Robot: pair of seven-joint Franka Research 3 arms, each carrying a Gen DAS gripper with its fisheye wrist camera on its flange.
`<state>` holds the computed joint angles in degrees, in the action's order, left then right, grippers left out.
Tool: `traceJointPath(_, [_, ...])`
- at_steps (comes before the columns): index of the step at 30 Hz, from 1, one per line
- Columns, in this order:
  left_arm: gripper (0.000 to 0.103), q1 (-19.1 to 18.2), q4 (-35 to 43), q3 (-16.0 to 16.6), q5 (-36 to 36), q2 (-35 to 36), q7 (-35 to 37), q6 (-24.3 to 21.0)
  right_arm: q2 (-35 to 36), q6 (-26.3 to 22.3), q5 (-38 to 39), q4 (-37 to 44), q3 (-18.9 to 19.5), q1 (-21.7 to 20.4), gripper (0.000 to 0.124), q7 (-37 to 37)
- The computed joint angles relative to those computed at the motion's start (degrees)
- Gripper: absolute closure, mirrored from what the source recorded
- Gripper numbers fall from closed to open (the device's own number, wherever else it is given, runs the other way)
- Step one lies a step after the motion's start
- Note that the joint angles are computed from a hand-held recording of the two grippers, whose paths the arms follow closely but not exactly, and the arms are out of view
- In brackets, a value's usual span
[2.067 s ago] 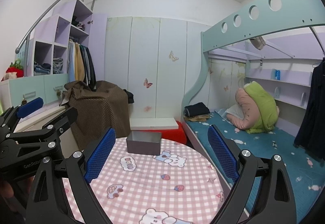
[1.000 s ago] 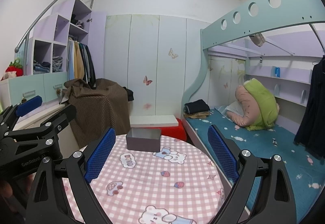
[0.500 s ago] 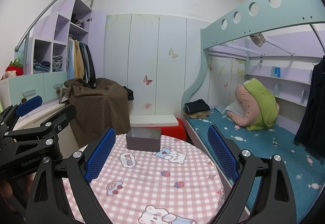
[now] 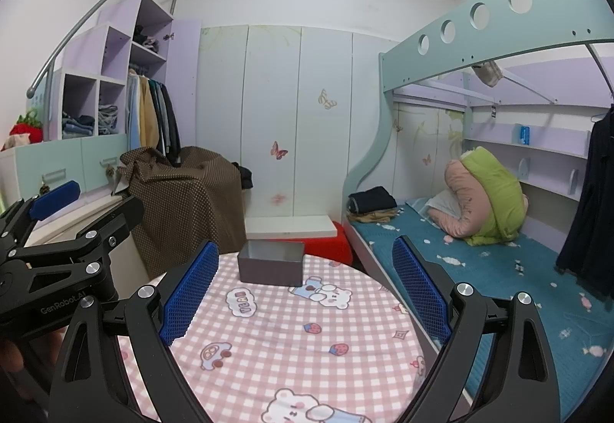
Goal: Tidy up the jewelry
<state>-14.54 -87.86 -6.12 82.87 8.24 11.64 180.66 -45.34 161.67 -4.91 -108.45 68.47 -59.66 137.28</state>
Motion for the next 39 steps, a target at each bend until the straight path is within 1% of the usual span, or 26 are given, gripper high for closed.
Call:
traceJointPath(2, [0.007,0.02,0.13,-0.06,-0.47,0.18,0.45,0.1,0.06,0.21,-0.09,0.15,0.13,-0.4,0.035,0.07])
traceJointPath(4, [0.007,-0.04,0.29,-0.29,-2.35,0.51,2.56,-0.24,0.28,0.17,-0.07,0.35,0.56,-0.83,0.035,0.07])
traceJointPath(10, [0.007,-1.1,0.66,-0.01,-4.58,1.04,5.12,-1.46,0.39,0.26,0.41,0.32,1.2,-1.37,0.035,-0.03])
traceJointPath(15, [0.007,-1.67,0.62,0.53,-5.49,1.11,5.97,-1.61,0.99,-0.06,0.66,1.05,1.63,-2.06,0.035,-0.52])
traceJointPath(19, [0.007,-1.54,0.48,0.47,-8.55,1.49,9.0,-1.58,1.07,-0.09,1.09,0.94,2.01,-2.32,0.035,-0.63])
traceJointPath(22, [0.007,-1.96,0.26,1.06,-8.6,1.49,9.05,-1.54,1.29,-0.22,1.35,1.17,2.34,-2.63,0.035,-0.8])
traceJointPath(31, [0.007,-2.24,0.15,1.16,-13.43,2.09,14.06,-1.85,1.65,-0.17,2.08,0.97,2.7,-2.87,0.035,-1.13])
traceJointPath(35, [0.007,-2.79,0.26,1.82,-13.63,2.22,14.22,-1.84,2.16,-0.45,2.24,1.54,3.01,-3.29,0.035,-1.35])
traceJointPath(39, [0.007,-2.76,0.15,1.82,-15.05,2.33,15.71,-1.69,2.2,-0.75,2.42,1.73,3.18,-3.48,0.035,-1.53])
